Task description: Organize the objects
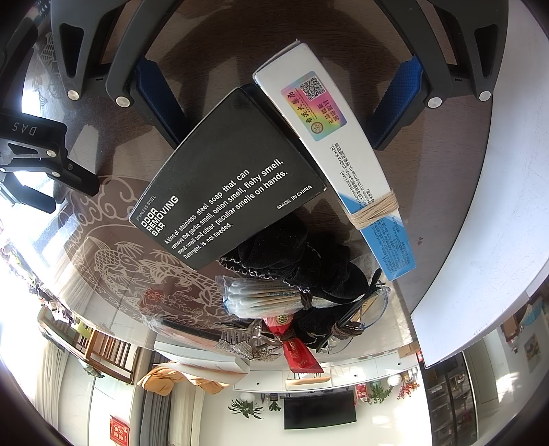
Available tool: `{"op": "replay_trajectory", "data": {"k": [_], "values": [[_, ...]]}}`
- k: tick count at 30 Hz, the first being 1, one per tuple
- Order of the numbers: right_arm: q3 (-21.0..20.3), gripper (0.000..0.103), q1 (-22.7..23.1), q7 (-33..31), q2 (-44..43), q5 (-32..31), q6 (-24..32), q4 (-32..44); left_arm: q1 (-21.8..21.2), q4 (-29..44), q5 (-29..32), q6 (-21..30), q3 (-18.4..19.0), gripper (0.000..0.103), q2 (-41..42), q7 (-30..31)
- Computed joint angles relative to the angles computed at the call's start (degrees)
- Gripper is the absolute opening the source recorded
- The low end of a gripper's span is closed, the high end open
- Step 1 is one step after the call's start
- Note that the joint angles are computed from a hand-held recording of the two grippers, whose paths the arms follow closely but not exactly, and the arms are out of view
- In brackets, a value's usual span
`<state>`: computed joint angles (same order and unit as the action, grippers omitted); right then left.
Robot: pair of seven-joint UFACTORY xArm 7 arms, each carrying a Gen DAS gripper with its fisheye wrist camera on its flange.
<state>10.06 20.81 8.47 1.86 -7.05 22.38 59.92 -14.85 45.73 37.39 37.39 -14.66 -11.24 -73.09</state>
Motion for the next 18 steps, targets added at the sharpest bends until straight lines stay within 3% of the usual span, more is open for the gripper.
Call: {"op": "replay_trajectory", "data": {"k": [8, 12, 18], "values": [[-0.03, 0.103, 0.01, -0.03, 0.02, 0.02, 0.00, 0.01, -0.60, -0.74, -2.21, 0.77, 0.20, 0.103, -1.25, 1.63], [-0.03, 0.103, 0.02, -0.03, 0.02, 0.02, 0.00, 0.01, -1.79, -7.84, -6.44, -2.75, -0.17, 0.103, -8.75, 4.44], [-0.03, 0.103, 0.01, -0.04, 0.03, 0.02, -0.01, 0.01, 0.05, -12.26, -13.47, -2.38, -1.67, 0.103, -17.14, 6.60]]}}
